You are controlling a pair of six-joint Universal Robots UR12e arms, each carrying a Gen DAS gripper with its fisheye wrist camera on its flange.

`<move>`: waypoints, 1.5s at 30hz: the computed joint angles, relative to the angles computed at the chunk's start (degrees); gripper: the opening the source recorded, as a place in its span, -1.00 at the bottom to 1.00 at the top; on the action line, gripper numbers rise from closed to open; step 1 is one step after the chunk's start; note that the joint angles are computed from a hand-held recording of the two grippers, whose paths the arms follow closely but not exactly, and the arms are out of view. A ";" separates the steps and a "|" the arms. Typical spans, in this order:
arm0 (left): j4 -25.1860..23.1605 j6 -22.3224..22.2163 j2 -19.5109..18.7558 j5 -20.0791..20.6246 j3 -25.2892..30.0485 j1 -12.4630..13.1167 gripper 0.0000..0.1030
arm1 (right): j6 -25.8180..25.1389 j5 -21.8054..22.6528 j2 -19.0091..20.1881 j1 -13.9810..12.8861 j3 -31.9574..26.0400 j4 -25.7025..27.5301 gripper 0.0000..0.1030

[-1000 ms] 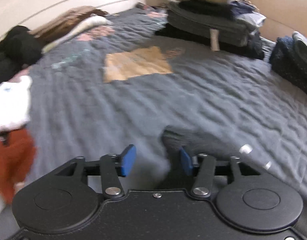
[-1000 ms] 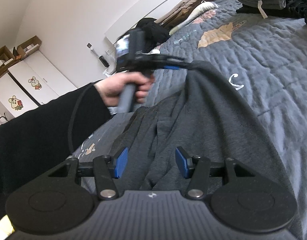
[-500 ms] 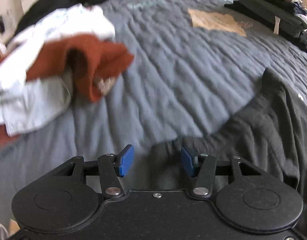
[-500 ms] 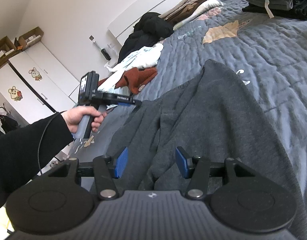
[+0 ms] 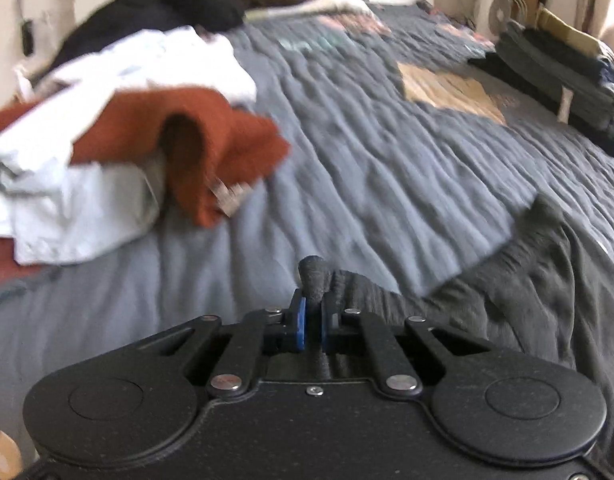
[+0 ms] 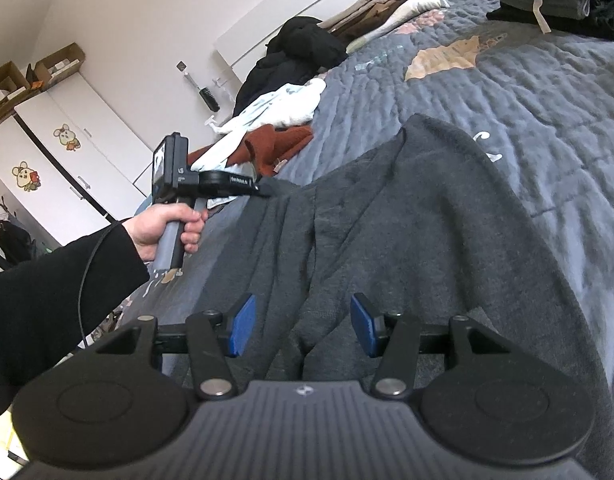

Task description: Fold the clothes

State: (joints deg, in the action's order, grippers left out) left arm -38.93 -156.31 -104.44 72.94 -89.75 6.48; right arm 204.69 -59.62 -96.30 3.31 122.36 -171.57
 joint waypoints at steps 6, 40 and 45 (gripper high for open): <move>-0.65 0.07 -0.91 5.65 0.59 -1.00 -0.64 | 0.05 -0.19 -0.13 -0.07 0.11 0.12 0.00; -6.55 10.32 33.70 -16.01 -30.81 13.99 -0.13 | -7.65 3.85 2.57 7.60 -3.45 4.44 0.00; -2.88 5.21 32.16 -17.80 -31.47 13.60 -0.13 | -8.70 1.93 3.95 9.40 -4.14 8.20 0.00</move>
